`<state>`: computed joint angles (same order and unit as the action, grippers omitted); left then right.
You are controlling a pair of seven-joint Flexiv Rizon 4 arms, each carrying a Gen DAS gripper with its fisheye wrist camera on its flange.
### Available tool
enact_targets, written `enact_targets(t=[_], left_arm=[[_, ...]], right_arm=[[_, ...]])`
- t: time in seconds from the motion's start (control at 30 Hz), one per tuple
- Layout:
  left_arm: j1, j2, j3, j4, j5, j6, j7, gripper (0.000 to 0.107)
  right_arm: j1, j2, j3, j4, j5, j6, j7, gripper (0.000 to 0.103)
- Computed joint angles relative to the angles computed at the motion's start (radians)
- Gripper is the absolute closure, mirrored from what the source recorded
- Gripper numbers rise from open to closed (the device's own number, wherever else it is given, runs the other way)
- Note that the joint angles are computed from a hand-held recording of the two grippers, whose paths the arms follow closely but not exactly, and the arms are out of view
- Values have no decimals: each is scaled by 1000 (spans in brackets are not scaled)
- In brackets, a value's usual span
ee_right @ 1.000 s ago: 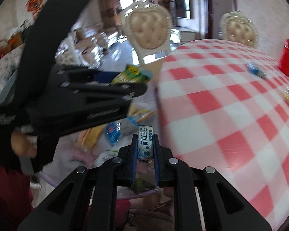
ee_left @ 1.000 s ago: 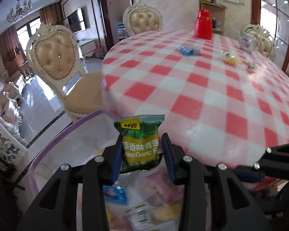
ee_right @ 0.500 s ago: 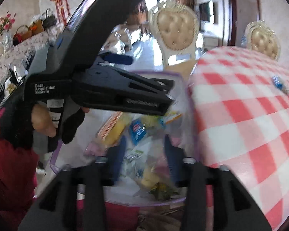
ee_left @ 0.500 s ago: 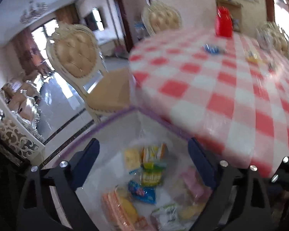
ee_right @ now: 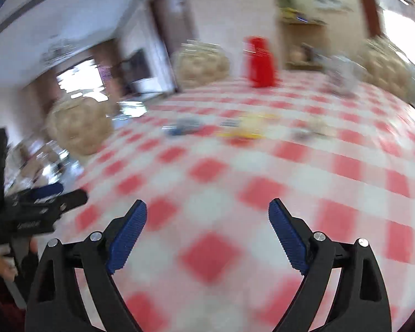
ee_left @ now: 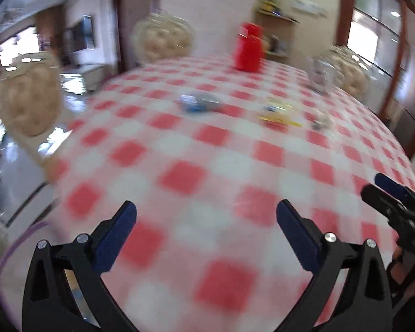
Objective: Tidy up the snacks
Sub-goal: 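Move both open grippers back toward the remaining snacks on the table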
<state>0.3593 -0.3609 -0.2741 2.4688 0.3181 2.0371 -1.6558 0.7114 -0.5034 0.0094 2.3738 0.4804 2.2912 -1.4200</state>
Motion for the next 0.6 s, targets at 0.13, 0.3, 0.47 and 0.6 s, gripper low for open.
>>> enact_targets(t=[0.13, 0.3, 0.47, 0.6], left_arm=[[-97, -134, -94, -163, -67, -85, 12, 6], [-307, -298, -77, -411, -191, -95, 63, 6], [-430, -447, -35, -614, -298, -13, 52, 6], [-389, -496, -55, -642, -277, 76, -17, 6]], right_arm=[[-225, -30, 13, -15, -127, -43, 108, 16], [-434, -90, 13, -96, -244, -68, 255, 16], [-566, -162, 18, -229, -384, -159, 393, 16], [-615, -217, 30, -363, -505, -275, 449, 16]])
